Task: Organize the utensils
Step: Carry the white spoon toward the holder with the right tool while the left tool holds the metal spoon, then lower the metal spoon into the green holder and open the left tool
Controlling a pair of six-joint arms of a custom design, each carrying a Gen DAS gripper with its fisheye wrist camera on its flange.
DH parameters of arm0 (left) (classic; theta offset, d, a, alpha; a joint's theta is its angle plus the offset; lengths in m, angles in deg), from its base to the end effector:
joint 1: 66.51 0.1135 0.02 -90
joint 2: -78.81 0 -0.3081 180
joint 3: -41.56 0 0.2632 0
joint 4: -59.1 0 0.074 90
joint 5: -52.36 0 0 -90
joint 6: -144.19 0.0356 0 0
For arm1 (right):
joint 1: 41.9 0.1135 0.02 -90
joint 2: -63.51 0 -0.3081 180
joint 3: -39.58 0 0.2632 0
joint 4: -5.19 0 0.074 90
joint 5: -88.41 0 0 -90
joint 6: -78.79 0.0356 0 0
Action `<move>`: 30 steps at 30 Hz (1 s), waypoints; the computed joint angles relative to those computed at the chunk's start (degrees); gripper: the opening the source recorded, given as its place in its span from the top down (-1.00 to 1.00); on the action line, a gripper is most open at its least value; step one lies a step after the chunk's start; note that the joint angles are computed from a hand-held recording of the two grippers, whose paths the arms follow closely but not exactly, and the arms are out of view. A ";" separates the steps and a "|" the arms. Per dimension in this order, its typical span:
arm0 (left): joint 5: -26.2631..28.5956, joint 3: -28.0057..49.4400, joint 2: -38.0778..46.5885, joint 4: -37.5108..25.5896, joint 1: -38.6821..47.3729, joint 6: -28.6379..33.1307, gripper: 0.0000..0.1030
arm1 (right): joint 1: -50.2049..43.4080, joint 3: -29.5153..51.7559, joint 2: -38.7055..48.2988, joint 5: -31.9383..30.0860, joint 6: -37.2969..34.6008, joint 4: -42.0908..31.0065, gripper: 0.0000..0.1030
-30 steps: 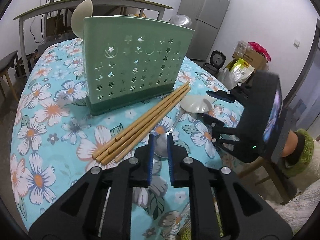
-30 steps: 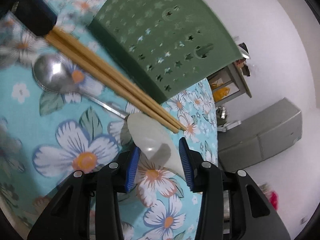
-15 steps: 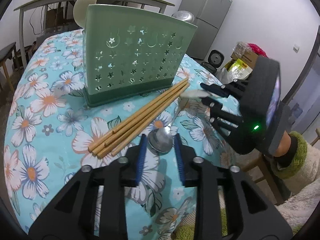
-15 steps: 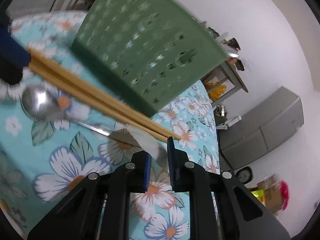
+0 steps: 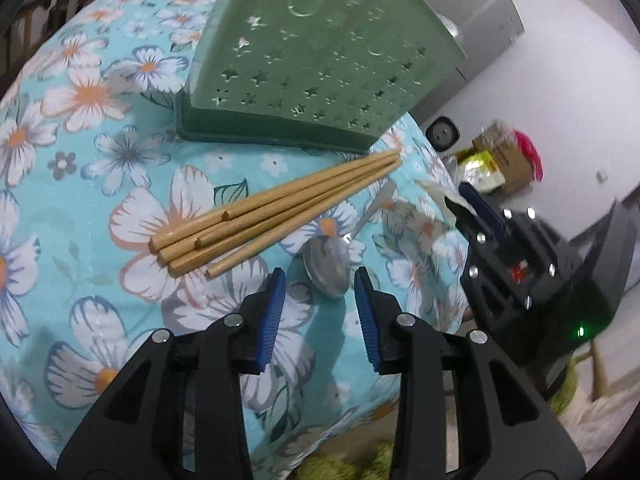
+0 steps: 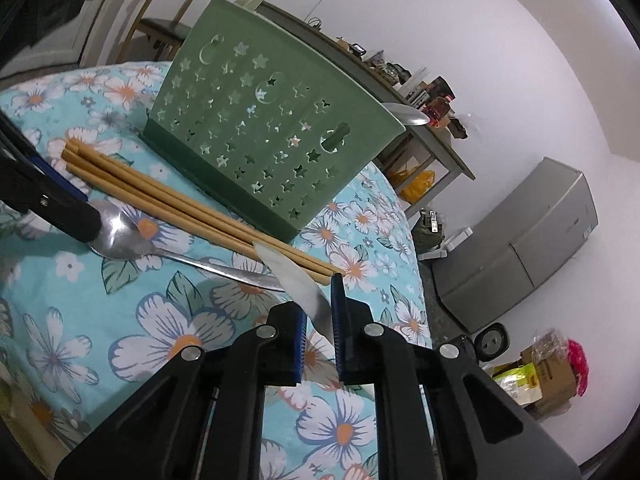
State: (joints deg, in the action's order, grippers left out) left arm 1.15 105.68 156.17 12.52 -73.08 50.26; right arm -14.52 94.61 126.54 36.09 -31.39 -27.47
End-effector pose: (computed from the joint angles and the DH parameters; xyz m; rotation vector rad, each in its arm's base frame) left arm 0.2557 -0.0519 0.2659 0.2978 2.5190 -0.9476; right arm 0.2040 0.0811 0.2849 -0.5620 2.1160 -0.6742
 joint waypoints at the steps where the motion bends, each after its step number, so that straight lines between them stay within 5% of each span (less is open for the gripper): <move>1: -0.15 -0.23 -0.05 0.64 -0.34 -0.98 0.40 | -0.24 0.02 -0.06 -0.25 0.18 0.19 0.77; 10: -11.67 -3.01 -2.39 7.47 -8.07 -8.32 0.92 | -3.76 -0.42 -0.07 -3.42 -0.23 3.12 0.76; 24: -36.93 1.33 -17.05 7.63 -16.02 5.05 0.98 | -10.33 1.94 -2.00 -9.14 4.60 4.05 0.79; 30: -33.90 9.29 -20.57 4.61 -10.05 10.52 0.98 | -12.10 1.79 -2.26 -11.04 4.96 4.90 0.79</move>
State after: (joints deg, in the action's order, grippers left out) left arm -32.75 114.97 135.60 17.13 -83.13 60.78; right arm -26.62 96.40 124.28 25.05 -26.43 -22.57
